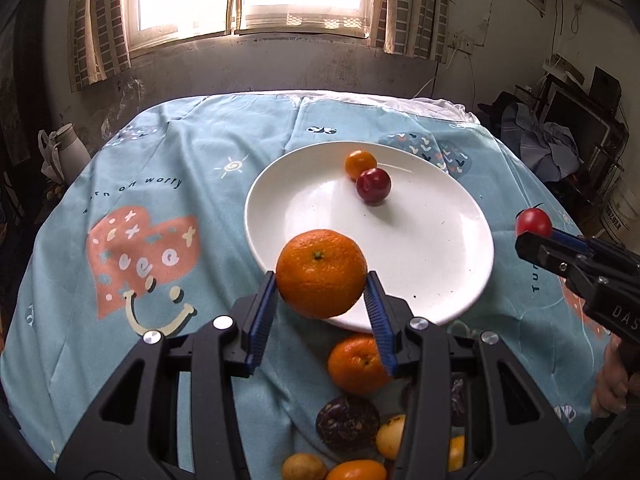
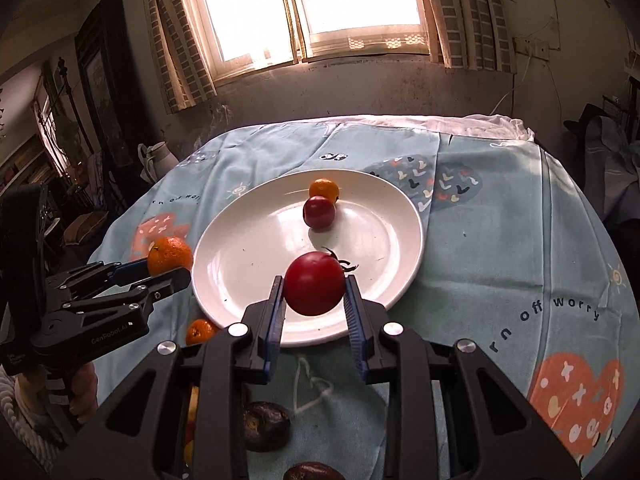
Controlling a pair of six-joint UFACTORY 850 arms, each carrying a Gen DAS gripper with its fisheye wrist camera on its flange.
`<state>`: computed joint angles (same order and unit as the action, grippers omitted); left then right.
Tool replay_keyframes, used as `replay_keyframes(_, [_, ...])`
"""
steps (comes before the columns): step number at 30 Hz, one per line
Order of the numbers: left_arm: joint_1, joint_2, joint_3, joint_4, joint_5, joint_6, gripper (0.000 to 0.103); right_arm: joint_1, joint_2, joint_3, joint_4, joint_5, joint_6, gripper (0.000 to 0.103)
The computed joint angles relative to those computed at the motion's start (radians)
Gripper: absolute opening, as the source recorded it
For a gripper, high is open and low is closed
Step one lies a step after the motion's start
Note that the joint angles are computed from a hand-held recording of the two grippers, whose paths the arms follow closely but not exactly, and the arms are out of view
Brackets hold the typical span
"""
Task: Organize fruits
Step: 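Move both held fruits over the white plate and open both grippers, then withdraw from the plate and grasp a third orange with the left gripper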
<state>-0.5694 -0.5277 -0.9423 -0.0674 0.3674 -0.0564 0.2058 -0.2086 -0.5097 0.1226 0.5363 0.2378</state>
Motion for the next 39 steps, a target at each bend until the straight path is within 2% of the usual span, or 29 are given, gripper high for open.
replay_keyframes(5, [0.009, -0.093, -0.107, 0.097, -0.066, -0.121, 0.048, -0.059, -0.14, -0.101, -0.239, -0.024, 0.256, 0.03])
replay_keyframes(7, [0.009, -0.098, -0.104, 0.077, -0.049, -0.084, 0.061, -0.073, -0.168, -0.128, -0.285, -0.071, 0.295, 0.03])
replay_keyframes(9, [0.007, -0.085, -0.084, 0.019, -0.018, -0.011, 0.067, -0.077, -0.169, -0.123, -0.265, -0.063, 0.28, 0.031])
replay_keyframes(11, [0.014, -0.066, -0.063, 0.05, 0.0, -0.044, 0.071, -0.087, -0.159, -0.113, -0.32, -0.056, 0.343, 0.031])
replay_keyframes(12, [0.017, -0.058, -0.054, 0.068, 0.006, -0.066, 0.073, -0.092, -0.151, -0.106, -0.356, -0.043, 0.377, 0.038])
replay_keyframes(13, [0.021, -0.049, -0.043, 0.074, 0.012, -0.074, 0.074, -0.089, -0.137, -0.093, -0.349, -0.029, 0.376, 0.045])
replay_keyframes(14, [0.023, -0.04, -0.032, 0.061, 0.022, -0.064, 0.075, -0.079, -0.118, -0.076, -0.303, -0.014, 0.344, 0.066])
replay_keyframes(15, [0.025, -0.032, -0.021, 0.041, 0.03, -0.052, 0.077, -0.067, -0.097, -0.056, -0.246, 0.018, 0.298, 0.074])
replay_keyframes(18, [0.041, -0.008, 0.015, 0.07, 0.043, -0.115, 0.077, -0.024, -0.039, -0.021, -0.057, 0.049, 0.122, 0.074])
replay_keyframes(20, [0.052, 0.011, 0.051, 0.095, 0.058, -0.158, 0.077, -0.015, 0.013, 0.022, -0.033, 0.083, 0.117, 0.074])
replay_keyframes(22, [0.056, 0.032, 0.097, 0.056, 0.084, -0.134, 0.08, -0.01, 0.075, 0.075, -0.058, 0.11, 0.138, 0.074])
replay_keyframes(25, [0.062, 0.056, 0.16, 0.049, 0.102, -0.133, 0.081, 0.047, 0.157, 0.17, 0.064, 0.161, 0.034, 0.075])
replay_keyframes(26, [0.064, 0.064, 0.18, 0.056, 0.113, -0.14, 0.081, 0.071, 0.171, 0.201, 0.115, 0.186, 0.003, 0.079])
replay_keyframes(29, [0.063, 0.085, 0.227, 0.063, 0.135, -0.145, 0.081, 0.116, 0.177, 0.257, 0.191, 0.204, -0.033, 0.084])
replay_keyframes(32, [0.051, 0.087, 0.238, 0.022, 0.157, -0.104, 0.085, 0.107, 0.18, 0.28, 0.166, 0.198, 0.017, 0.085])
replay_keyframes(33, [0.048, 0.081, 0.232, 0.016, 0.154, -0.097, 0.085, 0.1, 0.18, 0.281, 0.154, 0.202, 0.03, 0.089])
replay_keyframes(35, [0.038, 0.066, 0.211, 0.013, 0.14, -0.086, 0.085, 0.102, 0.176, 0.276, 0.187, 0.207, 0.01, 0.091])
replay_keyframes(39, [-0.012, 0.034, 0.17, -0.12, 0.131, 0.085, 0.085, 0.1, 0.17, 0.272, 0.191, 0.191, 0.009, 0.091])
